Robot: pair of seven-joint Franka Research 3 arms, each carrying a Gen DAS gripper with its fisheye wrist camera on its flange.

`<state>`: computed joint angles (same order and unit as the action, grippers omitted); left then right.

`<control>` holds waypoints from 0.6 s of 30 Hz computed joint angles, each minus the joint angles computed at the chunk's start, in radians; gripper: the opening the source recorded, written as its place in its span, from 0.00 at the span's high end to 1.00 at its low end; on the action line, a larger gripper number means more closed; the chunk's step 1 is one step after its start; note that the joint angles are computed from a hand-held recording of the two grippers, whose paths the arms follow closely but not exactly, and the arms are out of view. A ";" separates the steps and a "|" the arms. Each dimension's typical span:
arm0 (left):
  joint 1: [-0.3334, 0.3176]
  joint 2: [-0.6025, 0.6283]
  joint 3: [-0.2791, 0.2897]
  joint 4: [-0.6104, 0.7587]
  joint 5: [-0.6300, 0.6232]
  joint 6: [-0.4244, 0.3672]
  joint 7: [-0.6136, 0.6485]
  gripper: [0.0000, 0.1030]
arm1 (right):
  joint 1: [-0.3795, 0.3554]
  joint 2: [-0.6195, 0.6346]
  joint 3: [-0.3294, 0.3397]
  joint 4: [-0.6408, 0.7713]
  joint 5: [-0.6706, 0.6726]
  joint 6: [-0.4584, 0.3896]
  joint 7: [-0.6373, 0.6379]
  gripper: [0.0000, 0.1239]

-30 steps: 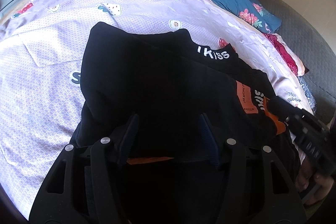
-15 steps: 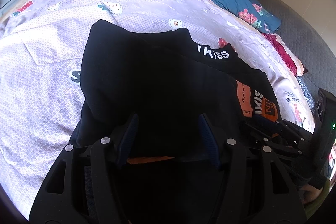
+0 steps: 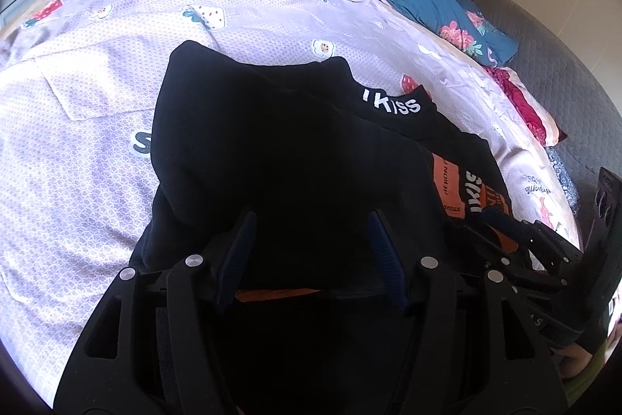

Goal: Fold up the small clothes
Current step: 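Lift the open right gripper away from the folded sleeves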

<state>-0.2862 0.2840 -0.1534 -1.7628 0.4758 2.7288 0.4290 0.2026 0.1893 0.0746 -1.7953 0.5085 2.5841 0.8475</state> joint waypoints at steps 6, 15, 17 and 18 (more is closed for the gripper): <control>-0.008 -0.010 0.005 -0.004 0.023 0.003 -0.015 0.43 | -0.016 0.004 0.001 0.015 0.053 0.000 0.002 0.43; -0.019 -0.024 0.016 -0.003 0.085 -0.012 -0.067 0.28 | -0.027 -0.003 0.003 0.022 0.117 0.005 -0.001 0.23; -0.018 -0.027 0.017 -0.005 0.098 -0.012 -0.080 0.24 | -0.028 -0.005 0.003 0.022 0.124 0.007 -0.002 0.22; -0.019 -0.028 0.017 -0.004 0.105 -0.015 -0.085 0.21 | -0.028 -0.005 0.003 0.022 0.127 0.007 -0.004 0.21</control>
